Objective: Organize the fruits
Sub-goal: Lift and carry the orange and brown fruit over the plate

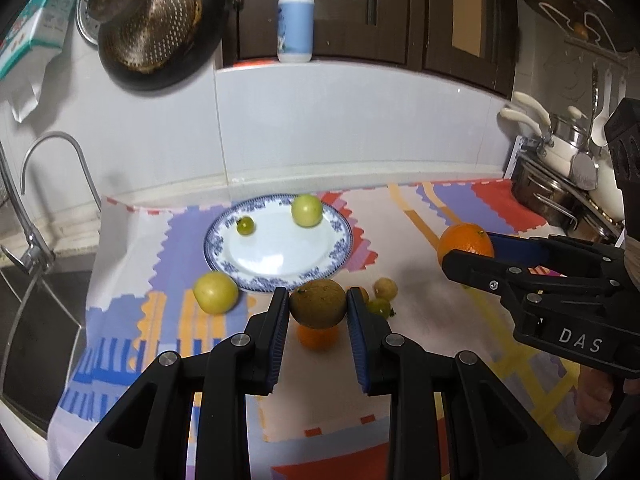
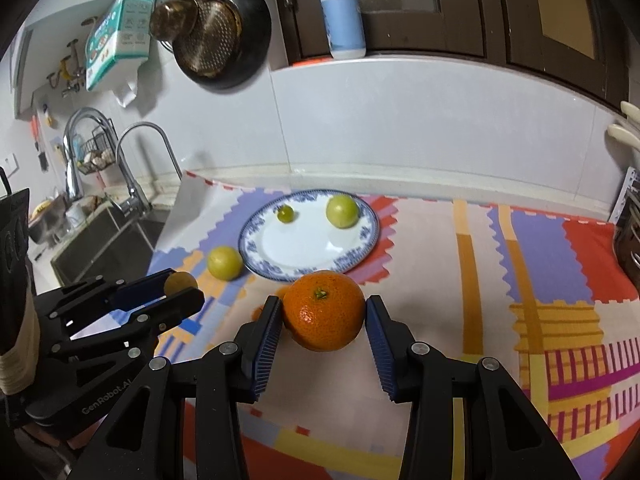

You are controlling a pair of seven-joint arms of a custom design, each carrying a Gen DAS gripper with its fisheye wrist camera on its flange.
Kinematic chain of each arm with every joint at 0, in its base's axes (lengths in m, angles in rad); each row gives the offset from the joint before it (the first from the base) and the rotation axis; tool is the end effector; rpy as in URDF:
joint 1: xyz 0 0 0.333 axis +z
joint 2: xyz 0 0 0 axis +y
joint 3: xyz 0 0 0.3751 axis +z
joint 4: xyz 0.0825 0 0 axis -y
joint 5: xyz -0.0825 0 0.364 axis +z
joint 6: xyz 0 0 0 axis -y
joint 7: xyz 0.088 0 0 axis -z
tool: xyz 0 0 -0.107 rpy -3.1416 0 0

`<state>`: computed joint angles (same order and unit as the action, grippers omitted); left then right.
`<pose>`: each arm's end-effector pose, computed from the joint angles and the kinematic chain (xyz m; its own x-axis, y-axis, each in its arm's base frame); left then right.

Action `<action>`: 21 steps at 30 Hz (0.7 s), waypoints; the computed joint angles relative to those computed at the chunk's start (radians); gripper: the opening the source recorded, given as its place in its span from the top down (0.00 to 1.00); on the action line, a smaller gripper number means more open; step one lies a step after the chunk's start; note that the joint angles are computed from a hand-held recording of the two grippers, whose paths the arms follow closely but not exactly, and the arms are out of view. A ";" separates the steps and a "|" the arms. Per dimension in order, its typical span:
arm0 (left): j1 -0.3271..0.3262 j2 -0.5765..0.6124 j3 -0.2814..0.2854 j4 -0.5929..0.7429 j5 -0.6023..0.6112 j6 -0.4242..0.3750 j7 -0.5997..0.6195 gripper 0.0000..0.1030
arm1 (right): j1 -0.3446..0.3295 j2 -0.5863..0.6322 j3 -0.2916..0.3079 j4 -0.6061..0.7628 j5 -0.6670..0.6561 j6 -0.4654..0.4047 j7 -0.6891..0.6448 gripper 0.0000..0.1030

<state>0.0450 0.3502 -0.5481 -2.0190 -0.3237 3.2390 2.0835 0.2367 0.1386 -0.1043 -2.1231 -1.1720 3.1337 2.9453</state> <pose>0.6020 -0.2461 0.4719 -0.5375 -0.8432 0.0098 -0.5160 0.3197 -0.7947 0.5550 0.1577 0.4814 -0.0023 -0.9907 -0.1361 -0.6446 0.1055 -0.7572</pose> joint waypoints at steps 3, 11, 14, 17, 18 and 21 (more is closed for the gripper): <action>0.041 0.006 -0.036 0.007 0.009 0.010 0.018 0.72 | 0.014 0.006 -0.004 0.024 -0.036 -0.008 0.041 0.58; 0.069 0.035 -0.043 0.060 0.047 0.015 0.030 0.72 | 0.031 0.040 0.003 0.098 -0.074 -0.035 0.088 0.58; 0.063 0.055 -0.030 0.096 0.059 0.010 0.038 0.72 | 0.032 0.060 0.007 0.126 -0.050 -0.040 0.069 0.58; 0.052 0.074 -0.015 0.131 0.067 0.004 0.046 0.72 | 0.040 0.082 0.003 0.157 -0.014 -0.041 0.041 0.58; 0.047 0.080 -0.008 0.142 0.068 0.001 0.049 0.72 | 0.045 0.089 -0.001 0.168 -0.007 -0.042 0.034 0.58; 0.032 0.105 0.012 0.190 0.069 -0.019 0.060 0.72 | 0.054 0.117 -0.013 0.202 0.030 -0.040 0.002 0.58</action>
<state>0.0768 0.4556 -0.5365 -1.8291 -0.2543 3.2203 2.1432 0.2904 0.2555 -0.1171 -1.9213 -1.1421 3.0937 2.9469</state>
